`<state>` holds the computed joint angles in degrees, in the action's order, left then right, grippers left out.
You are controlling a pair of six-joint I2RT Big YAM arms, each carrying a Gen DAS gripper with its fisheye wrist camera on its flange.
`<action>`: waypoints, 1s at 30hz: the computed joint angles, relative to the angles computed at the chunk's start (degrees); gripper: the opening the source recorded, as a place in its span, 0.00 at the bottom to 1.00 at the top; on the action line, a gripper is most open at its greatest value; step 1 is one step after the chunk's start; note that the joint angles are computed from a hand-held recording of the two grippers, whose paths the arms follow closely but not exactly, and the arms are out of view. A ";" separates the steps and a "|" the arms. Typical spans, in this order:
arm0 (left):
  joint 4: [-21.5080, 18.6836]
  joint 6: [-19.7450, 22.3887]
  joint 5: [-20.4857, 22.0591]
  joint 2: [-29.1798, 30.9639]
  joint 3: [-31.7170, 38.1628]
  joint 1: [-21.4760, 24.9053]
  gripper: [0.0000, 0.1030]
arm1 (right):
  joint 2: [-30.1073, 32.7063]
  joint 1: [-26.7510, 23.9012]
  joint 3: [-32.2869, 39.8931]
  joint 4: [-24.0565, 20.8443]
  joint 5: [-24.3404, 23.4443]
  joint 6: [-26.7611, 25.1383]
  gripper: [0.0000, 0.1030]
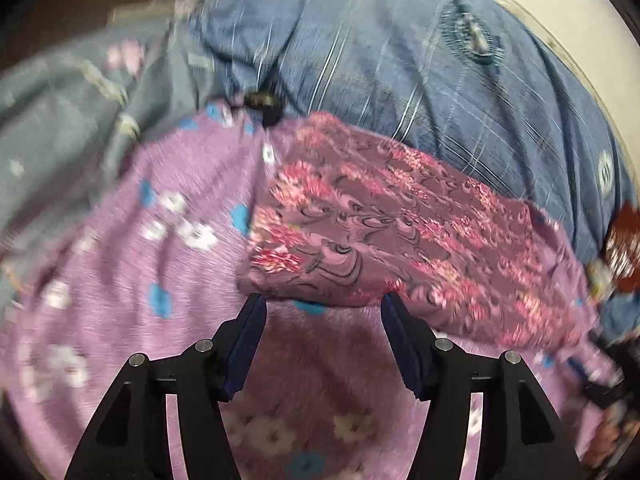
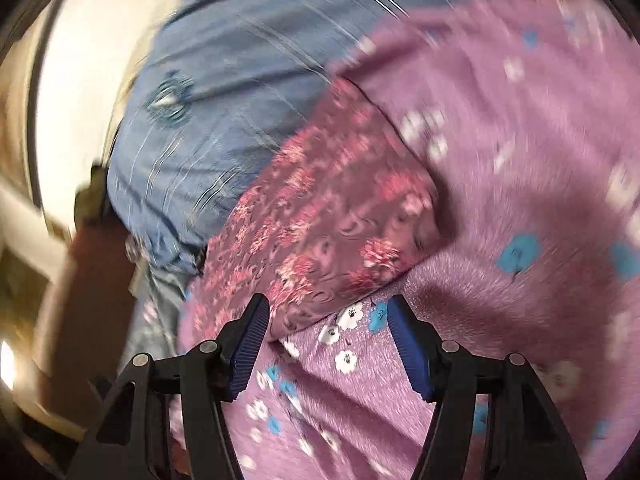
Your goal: Fold small clothes
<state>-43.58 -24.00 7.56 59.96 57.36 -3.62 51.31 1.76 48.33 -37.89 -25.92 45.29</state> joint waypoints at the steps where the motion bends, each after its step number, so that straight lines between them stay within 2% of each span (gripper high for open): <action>1: 0.89 -1.64 3.95 1.58 0.50 1.21 0.57 | 0.96 -0.41 -0.57 1.90 -0.50 2.36 0.62; 4: 3.24 -4.19 10.46 5.25 1.72 3.53 0.57 | 3.81 -1.26 -2.62 9.60 -1.14 10.30 0.62; 6: 5.52 -7.04 13.30 6.74 1.68 4.93 0.57 | 4.76 -1.01 -3.41 13.81 0.88 14.49 0.57; 8: 6.85 -9.21 15.24 8.07 1.97 5.74 0.56 | 6.13 -0.22 -2.65 15.38 2.69 14.59 0.56; 10: 8.91 -9.82 15.65 8.71 1.78 5.97 0.54 | 8.19 1.36 -1.03 13.74 7.19 12.27 0.39; 11: 9.64 -9.99 15.99 9.04 1.81 6.18 0.54 | 9.12 1.76 -0.24 12.55 8.48 11.03 0.19; 12: 10.10 -10.62 17.08 9.33 1.84 6.79 0.53 | 9.76 2.20 0.10 11.89 9.43 10.44 0.15; 14: 11.53 -13.81 19.14 9.23 1.06 7.67 0.53 | 9.28 3.17 0.63 11.20 11.59 9.52 0.14; 15: 11.43 -14.51 19.78 8.69 0.76 8.24 0.53 | 8.82 4.03 1.33 10.19 13.41 7.49 0.13; 17: 10.28 -13.26 18.57 7.38 0.60 8.38 0.55 | 8.01 5.49 2.10 9.26 16.30 4.75 0.13; 19: 8.95 -12.51 17.50 6.20 0.37 8.16 0.63 | 7.65 6.78 2.67 8.20 18.53 2.88 0.13; 21: 8.22 -13.76 18.28 5.50 0.12 8.45 0.65 | 8.05 7.57 3.43 6.83 20.19 0.99 0.13; 24: 5.84 -16.35 19.68 6.53 1.39 8.78 0.69 | 8.61 7.39 3.72 6.27 20.23 -0.09 0.13; 27: 7.33 -20.75 21.47 7.32 1.47 9.18 0.70 | 9.09 6.93 3.86 5.75 19.42 -0.86 0.13; 30: 7.79 -21.98 21.69 10.17 3.16 8.44 0.72 | 9.49 6.64 3.96 5.08 18.81 -1.82 0.13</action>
